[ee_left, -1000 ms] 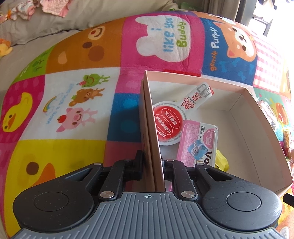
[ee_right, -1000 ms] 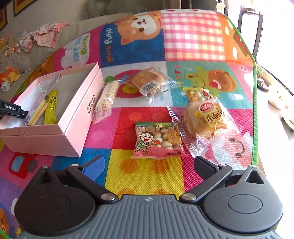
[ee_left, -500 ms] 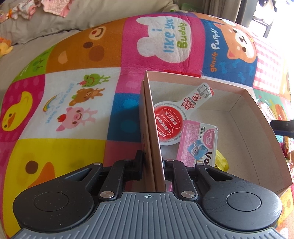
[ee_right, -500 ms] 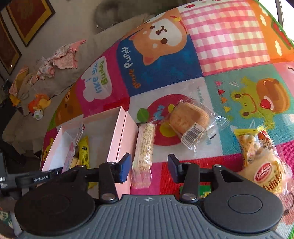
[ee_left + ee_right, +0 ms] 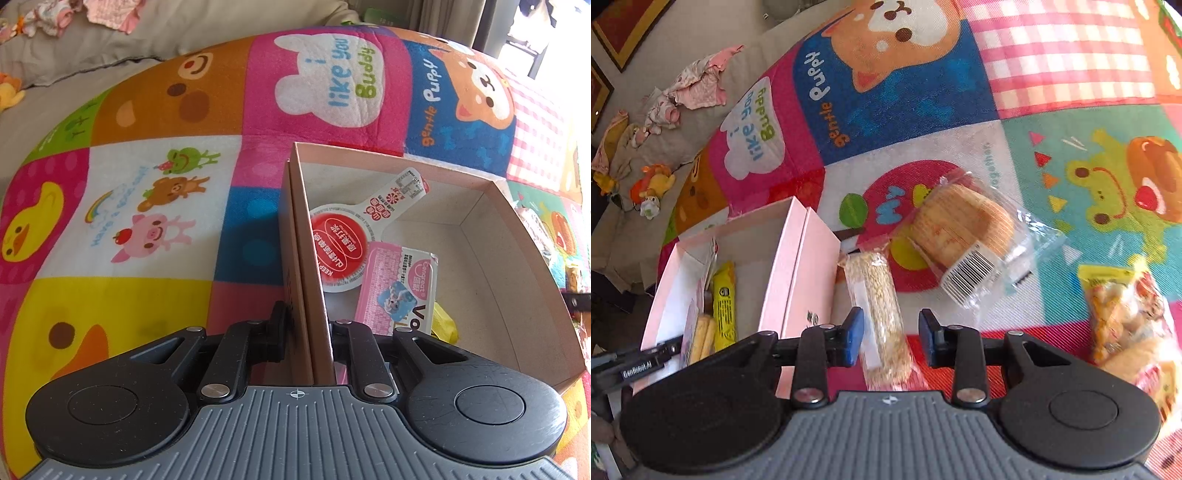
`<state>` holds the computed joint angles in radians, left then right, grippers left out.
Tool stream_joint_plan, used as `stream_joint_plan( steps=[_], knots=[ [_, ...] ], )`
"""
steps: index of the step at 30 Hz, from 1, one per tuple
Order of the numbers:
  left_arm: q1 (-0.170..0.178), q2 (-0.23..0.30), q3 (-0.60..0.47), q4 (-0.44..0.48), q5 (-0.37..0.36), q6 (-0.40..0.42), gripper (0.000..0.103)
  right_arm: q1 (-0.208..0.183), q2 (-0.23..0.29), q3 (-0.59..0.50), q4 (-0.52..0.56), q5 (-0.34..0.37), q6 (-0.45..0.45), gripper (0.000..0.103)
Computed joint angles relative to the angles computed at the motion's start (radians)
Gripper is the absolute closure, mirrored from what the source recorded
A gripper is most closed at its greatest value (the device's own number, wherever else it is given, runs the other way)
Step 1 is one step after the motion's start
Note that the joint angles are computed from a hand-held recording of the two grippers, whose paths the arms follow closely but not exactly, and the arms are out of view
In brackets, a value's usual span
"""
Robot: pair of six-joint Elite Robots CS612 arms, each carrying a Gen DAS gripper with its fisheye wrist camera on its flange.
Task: Organize objects
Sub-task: 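Grasp the puffed-grain bar packet with the right gripper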
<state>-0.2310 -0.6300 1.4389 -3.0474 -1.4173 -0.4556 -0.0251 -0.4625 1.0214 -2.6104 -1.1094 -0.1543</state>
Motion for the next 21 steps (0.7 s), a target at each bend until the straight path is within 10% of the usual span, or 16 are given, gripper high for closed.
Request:
stream_joint_plan(
  steps=[9,21],
  knots=[
    [-0.001,0.000,0.001,-0.006,0.003,-0.021,0.086,-0.005,-0.133,0.290,-0.284,-0.113,-0.228,0.073],
    [-0.001,0.000,0.001,-0.002,0.002,-0.020,0.086,0.027,0.053,-0.079,-0.018,0.003,-0.104,0.061]
  ],
)
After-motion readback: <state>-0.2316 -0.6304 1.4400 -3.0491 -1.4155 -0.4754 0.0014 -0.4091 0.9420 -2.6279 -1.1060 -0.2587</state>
